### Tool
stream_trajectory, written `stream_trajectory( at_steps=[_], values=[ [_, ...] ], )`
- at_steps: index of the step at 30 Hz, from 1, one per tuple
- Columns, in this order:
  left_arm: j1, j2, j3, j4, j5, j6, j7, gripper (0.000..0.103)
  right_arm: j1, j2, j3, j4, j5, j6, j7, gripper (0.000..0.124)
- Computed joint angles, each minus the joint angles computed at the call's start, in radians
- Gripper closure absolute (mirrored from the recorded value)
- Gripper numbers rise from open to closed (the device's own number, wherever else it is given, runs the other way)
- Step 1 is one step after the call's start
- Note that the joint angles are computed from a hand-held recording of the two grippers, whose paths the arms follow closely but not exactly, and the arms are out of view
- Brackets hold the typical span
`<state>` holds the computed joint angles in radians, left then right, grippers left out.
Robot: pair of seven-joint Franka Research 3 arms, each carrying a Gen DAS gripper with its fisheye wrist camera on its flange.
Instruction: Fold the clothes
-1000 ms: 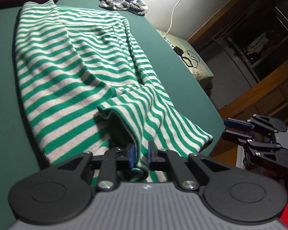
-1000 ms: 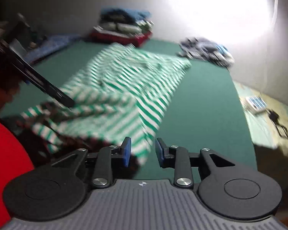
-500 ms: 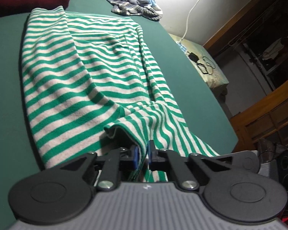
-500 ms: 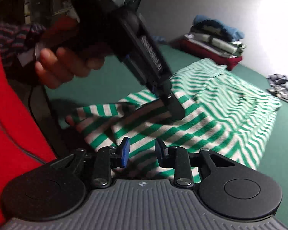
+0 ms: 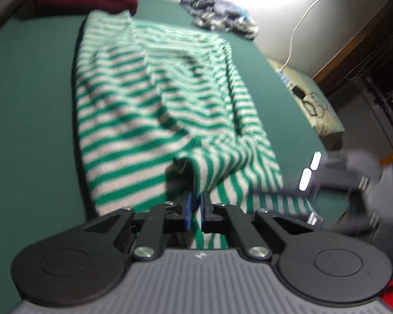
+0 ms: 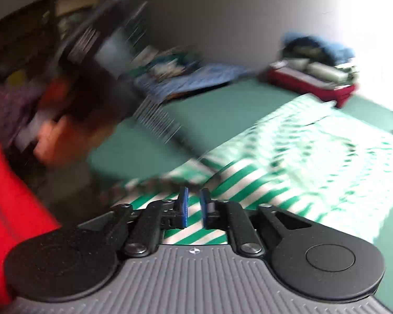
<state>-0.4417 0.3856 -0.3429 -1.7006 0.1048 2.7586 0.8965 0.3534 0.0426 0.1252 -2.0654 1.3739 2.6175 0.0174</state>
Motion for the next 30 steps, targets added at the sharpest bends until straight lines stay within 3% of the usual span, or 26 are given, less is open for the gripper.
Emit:
stream_trajectory(
  at_steps=[1,2,4,5,6,8,11,14,16,19,21,23,24,30],
  values=[
    [-0.014,-0.008,0.011,-0.014,0.016,0.011,-0.022,0.103,0.000,0.015,0.001,0.019,0.042,0.035,-0.016,0.091],
    [-0.029,-0.015,0.023,-0.027,0.035,0.021,-0.046,0.101,0.000,0.034,0.002,0.044,0.063,0.064,-0.018,0.088],
    [-0.063,-0.031,0.053,-0.040,0.098,0.020,-0.098,0.078,-0.001,0.083,0.005,0.101,0.006,0.082,0.019,0.084],
    [-0.075,-0.037,0.063,-0.044,0.123,0.016,-0.123,0.058,0.001,0.114,0.009,0.134,-0.053,0.086,0.054,0.084],
    [-0.083,-0.043,0.070,-0.048,0.146,0.012,-0.146,0.056,0.005,0.149,0.013,0.168,-0.126,0.090,0.097,0.085],
    [-0.078,-0.056,0.058,-0.056,0.156,-0.008,-0.153,0.056,0.001,0.212,0.023,0.231,-0.241,0.058,0.171,0.087],
    [-0.081,-0.075,0.054,-0.073,0.181,-0.014,-0.178,0.056,-0.018,0.290,0.030,0.321,-0.395,-0.036,0.271,0.101],
    [-0.085,-0.066,0.046,-0.074,0.184,-0.015,-0.209,0.055,-0.056,0.313,0.054,0.349,-0.444,-0.118,0.296,0.102],
    [-0.102,-0.045,0.053,-0.059,0.199,-0.038,-0.250,0.055,-0.080,0.322,0.064,0.365,-0.447,-0.166,0.313,0.101],
    [-0.137,-0.032,0.081,-0.048,0.258,-0.047,-0.339,0.067,-0.102,0.331,0.067,0.378,-0.457,-0.219,0.326,0.110],
    [-0.146,-0.033,0.088,-0.043,0.288,-0.065,-0.376,0.087,-0.117,0.324,0.074,0.379,-0.439,-0.234,0.301,0.118],
    [-0.132,-0.051,0.075,-0.064,0.283,-0.052,-0.387,0.093,-0.134,0.306,0.083,0.365,-0.392,-0.240,0.255,0.119],
    [-0.122,-0.063,0.066,-0.080,0.271,-0.037,-0.388,0.101,-0.143,0.295,0.088,0.358,-0.354,-0.243,0.230,0.119],
    [-0.129,-0.101,0.048,-0.087,0.279,-0.107,-0.416,0.102,-0.153,0.351,0.090,0.458,-0.244,-0.312,0.216,0.119]
  ],
)
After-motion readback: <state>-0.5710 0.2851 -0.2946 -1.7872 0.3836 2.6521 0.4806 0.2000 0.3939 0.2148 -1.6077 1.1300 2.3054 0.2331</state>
